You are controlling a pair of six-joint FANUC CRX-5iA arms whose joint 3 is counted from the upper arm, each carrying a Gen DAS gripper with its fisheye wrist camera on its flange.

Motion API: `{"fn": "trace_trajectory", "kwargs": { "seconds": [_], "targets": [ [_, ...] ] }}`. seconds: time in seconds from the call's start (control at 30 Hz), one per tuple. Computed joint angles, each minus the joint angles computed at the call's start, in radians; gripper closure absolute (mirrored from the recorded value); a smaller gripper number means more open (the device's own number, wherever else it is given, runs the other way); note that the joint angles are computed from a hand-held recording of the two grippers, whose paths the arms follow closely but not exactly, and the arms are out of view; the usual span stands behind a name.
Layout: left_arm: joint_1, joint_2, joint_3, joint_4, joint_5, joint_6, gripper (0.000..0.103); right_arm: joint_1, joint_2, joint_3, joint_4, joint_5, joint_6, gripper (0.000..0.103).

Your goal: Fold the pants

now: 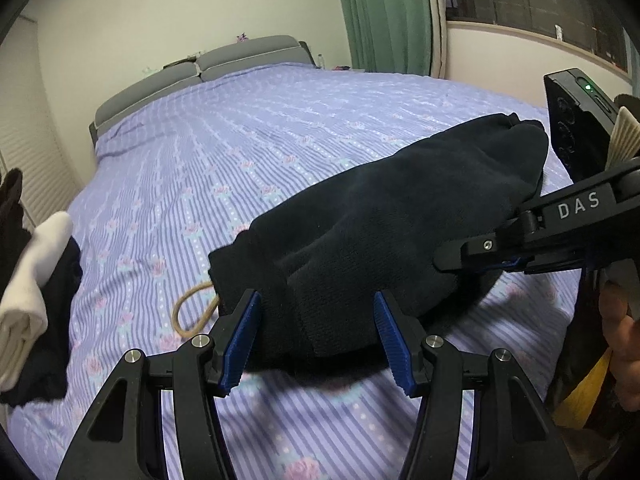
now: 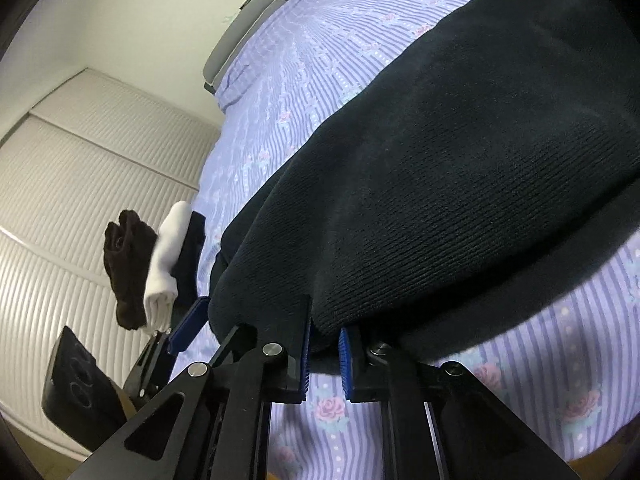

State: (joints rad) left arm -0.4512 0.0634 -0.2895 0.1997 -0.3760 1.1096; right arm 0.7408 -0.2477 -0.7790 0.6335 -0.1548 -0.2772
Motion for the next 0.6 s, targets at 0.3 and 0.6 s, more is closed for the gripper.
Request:
{"fn": "trace_trajectory", "kwargs": {
  "seconds": [0.3,0.6],
  "targets": [
    [-0.005,0.001,-0.007,-0.072,-0.015,0.130,0.046,0.024,0.001,-0.004,-0.059,-0.020,0.077,0.091],
    [-0.019,-0.026,-0.017,-0.139,0.008,0.289,0.046,0.040,0.019,0.036,-0.226,-0.055,0.257,0.089]
  ]
}}
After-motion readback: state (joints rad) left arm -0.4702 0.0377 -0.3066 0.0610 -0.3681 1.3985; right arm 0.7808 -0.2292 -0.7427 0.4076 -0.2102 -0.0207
